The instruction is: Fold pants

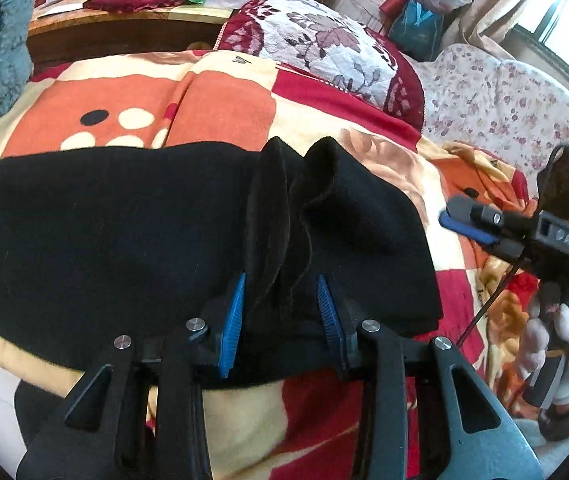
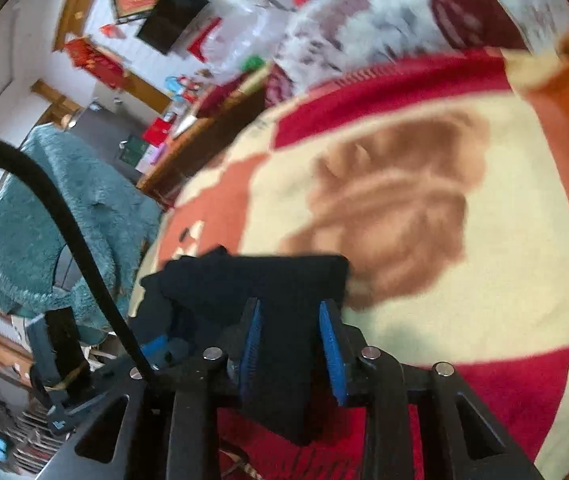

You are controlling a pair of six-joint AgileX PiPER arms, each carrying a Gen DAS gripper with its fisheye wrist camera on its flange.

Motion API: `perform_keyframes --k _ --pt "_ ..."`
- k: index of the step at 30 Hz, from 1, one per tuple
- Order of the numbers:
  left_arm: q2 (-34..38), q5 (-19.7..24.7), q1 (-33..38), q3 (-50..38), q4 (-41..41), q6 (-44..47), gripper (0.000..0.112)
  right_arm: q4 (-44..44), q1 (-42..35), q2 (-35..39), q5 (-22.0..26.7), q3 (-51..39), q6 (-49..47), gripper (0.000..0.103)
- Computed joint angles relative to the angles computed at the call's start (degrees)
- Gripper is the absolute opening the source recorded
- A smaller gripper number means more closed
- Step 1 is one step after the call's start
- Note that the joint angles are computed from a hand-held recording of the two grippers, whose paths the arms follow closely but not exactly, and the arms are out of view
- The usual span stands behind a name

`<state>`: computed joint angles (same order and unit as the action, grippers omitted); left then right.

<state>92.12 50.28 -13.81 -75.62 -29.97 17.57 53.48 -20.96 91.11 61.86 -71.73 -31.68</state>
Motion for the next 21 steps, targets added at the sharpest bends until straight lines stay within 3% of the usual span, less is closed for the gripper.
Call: perform_keyframes --k 12,16,21 --pt "-6.5 0.7 3.8 5.9 0.1 1.4 0.036 -5.8 19.3 17.4 0.3 -18.9 3.9 0.035" --pt "-9.2 0.5 7.2 7.9 -0.2 2.3 0.036 -7.1 19.7 18.0 1.3 -20.8 5.2 0.040" --pt "-11.3 -0.5 11.6 9.2 1.9 0.6 0.036 -6.7 18.3 13.5 1.1 -19.4 5.3 0.044"
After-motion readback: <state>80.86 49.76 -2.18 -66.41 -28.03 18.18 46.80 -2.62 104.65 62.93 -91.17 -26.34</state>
